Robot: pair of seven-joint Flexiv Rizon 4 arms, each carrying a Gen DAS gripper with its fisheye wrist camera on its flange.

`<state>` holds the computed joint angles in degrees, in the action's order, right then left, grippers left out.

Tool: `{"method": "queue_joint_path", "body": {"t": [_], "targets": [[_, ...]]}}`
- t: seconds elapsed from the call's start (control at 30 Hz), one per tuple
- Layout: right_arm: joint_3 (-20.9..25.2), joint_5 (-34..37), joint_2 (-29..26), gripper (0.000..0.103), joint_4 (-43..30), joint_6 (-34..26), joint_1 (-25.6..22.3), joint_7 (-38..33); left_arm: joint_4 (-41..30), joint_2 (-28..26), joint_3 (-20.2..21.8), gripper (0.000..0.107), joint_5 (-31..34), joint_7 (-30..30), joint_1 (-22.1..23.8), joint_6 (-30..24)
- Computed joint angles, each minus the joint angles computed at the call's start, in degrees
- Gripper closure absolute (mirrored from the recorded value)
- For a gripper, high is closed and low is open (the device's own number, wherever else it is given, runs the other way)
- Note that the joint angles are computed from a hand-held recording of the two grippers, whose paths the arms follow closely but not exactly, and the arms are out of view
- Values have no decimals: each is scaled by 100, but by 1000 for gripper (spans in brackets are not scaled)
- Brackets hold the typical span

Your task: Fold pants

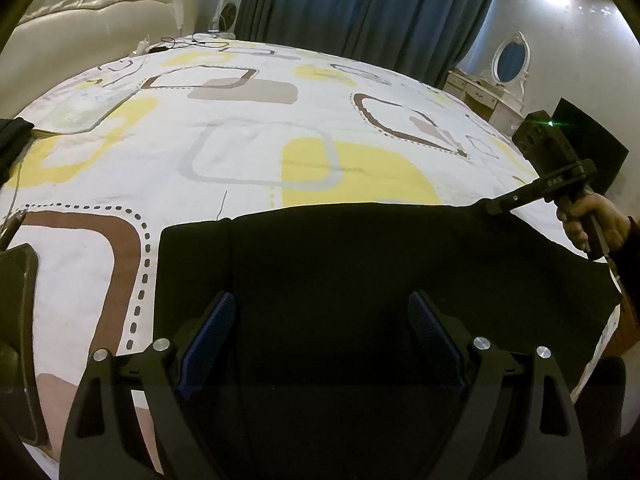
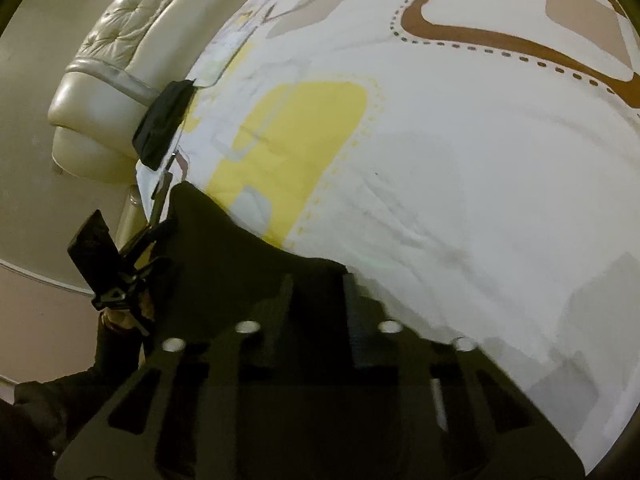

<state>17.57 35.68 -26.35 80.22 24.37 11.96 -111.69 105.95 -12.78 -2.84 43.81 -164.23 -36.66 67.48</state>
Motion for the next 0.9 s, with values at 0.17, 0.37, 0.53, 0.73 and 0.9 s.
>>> {"method": "queue_joint_path", "body": {"t": [0.17,0.37,0.53,0.73,0.9], "targets": [[13,-74,231,96,253,678,144,-136,-15,-6,-3,19,-11,41,9,-60],[0,-173,213,97,264,997,187,-157,25,-13,32,19,-33,-54,117,-2],[-1,-234,-59,97,211,1106,197,11,61,-85,122,19,-3,-134,148,219],[133,113,-197,85,78,874,-94,41,94,-73,162,19,103,-75,102,243],[-51,-396,665,43,1152,2197,215,298,93,-66,142,19,-1,40,125,200]]}}
